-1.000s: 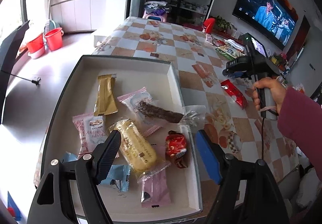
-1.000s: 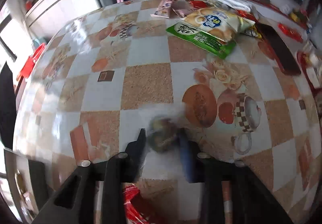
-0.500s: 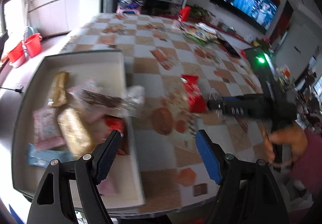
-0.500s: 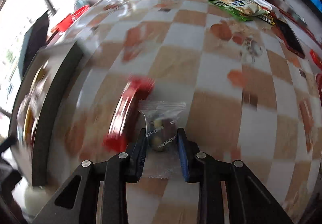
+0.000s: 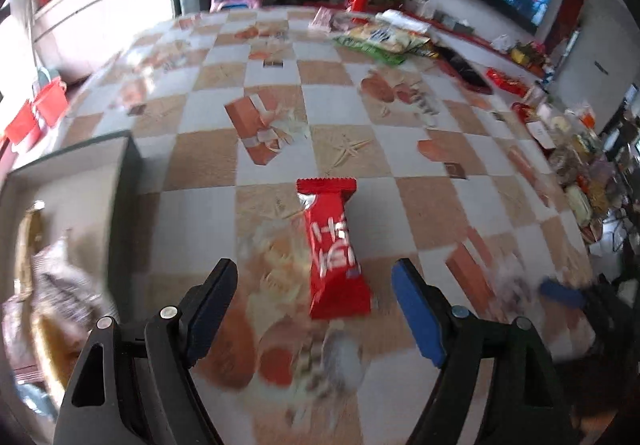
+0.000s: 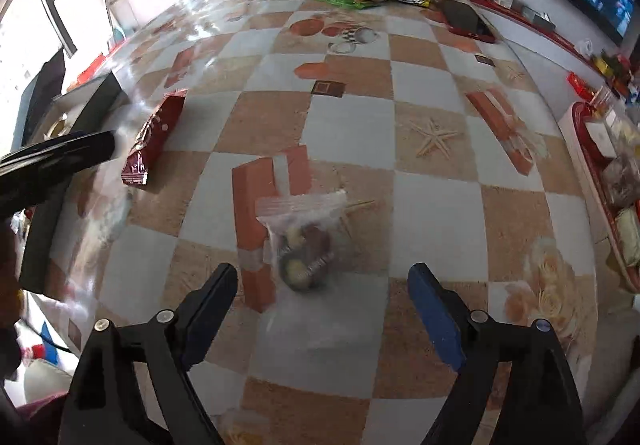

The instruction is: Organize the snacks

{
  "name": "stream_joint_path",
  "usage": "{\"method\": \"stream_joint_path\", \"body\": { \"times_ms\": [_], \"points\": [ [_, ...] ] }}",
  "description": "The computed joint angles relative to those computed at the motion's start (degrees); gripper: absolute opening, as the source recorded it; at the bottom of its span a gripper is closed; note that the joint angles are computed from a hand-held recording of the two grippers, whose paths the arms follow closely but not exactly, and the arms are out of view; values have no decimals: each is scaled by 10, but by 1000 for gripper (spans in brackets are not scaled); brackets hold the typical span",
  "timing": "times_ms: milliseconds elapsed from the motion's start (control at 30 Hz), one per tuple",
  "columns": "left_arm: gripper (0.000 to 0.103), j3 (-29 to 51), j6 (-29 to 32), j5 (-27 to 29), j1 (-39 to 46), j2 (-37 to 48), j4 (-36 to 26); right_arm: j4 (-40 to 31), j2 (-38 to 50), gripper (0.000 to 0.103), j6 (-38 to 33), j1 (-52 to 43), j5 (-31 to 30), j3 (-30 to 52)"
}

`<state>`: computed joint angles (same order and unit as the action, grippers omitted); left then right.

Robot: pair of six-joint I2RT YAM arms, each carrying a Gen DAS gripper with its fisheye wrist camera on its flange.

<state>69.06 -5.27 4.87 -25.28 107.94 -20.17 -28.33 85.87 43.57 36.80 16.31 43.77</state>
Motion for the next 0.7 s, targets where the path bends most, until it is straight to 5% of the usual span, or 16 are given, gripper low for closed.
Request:
{"method": "stream_joint_path", "body": {
  "times_ms": [233,300,367,533,700],
  "points": [
    [83,73,-15,-65,-32,82,-20,19,5,89,8,3,19,-11],
    [85,62,-5,-85,-41,82,1,25,12,89,9,-5,16,-6],
    [87,33,-11,-83,-41,72,38,40,17,103,9,-13,2,-8],
    [96,-14,-14,-93,-44,60,112,51,47,103,22,21,62,-3],
    [102,-3,-20,-95,-43,70,110,75,40,103,32,37,88,-22]
  ]
}}
